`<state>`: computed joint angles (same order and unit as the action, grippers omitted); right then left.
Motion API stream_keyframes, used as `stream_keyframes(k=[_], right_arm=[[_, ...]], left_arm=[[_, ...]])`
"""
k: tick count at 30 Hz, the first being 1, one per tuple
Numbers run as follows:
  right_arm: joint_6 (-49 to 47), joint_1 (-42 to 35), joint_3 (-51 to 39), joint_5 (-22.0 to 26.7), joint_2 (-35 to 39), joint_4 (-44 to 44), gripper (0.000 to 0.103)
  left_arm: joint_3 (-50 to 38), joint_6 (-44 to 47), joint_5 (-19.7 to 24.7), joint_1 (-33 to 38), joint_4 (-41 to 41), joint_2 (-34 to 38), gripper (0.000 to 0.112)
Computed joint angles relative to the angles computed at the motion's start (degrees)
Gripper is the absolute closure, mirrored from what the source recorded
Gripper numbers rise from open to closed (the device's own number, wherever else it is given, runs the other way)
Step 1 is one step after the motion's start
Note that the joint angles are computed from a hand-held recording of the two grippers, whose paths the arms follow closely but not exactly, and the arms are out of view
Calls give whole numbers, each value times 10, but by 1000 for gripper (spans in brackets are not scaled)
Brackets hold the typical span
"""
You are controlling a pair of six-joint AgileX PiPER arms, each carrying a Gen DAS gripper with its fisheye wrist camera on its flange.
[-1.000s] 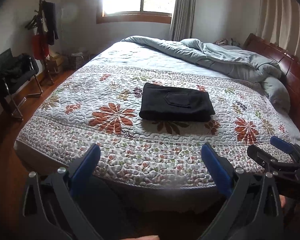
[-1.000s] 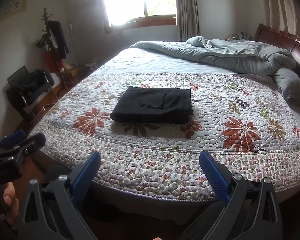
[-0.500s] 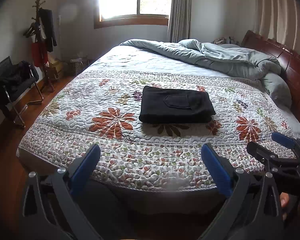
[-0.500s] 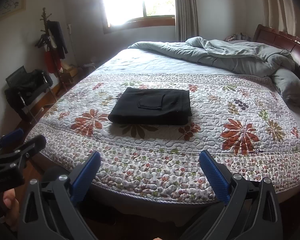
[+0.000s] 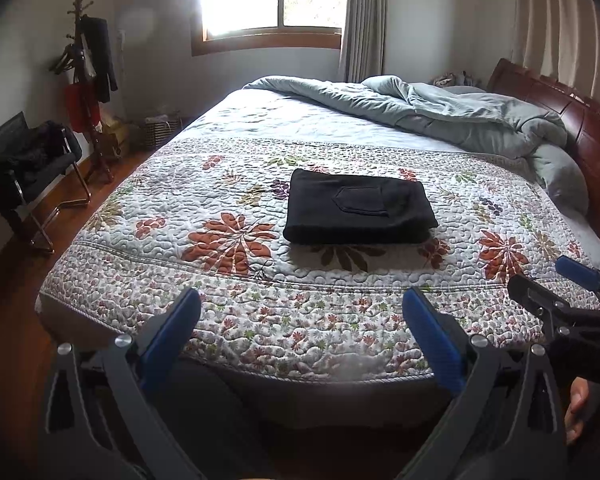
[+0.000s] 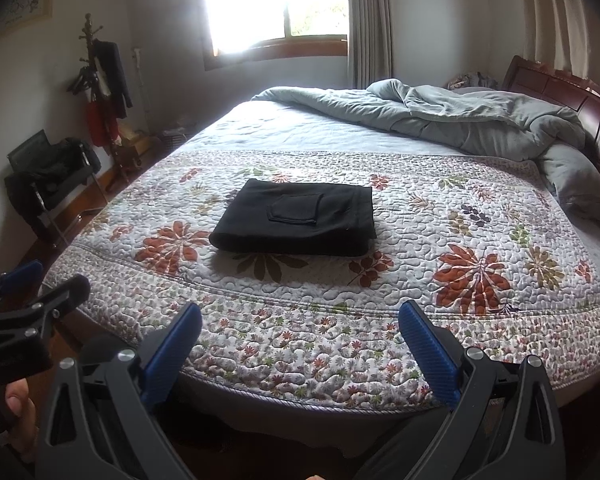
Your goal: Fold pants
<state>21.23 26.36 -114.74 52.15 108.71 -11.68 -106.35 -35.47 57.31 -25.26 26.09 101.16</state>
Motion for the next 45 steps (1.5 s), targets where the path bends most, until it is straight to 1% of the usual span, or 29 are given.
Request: stream_keyframes(k=[24, 45], right_arm=[[12, 5, 12, 0, -15, -16, 4], [22, 13, 12, 5, -18, -25, 4]], left_arm=[[22, -5, 0, -4, 1, -16, 12], [17, -7, 14, -4, 1, -20, 12]])
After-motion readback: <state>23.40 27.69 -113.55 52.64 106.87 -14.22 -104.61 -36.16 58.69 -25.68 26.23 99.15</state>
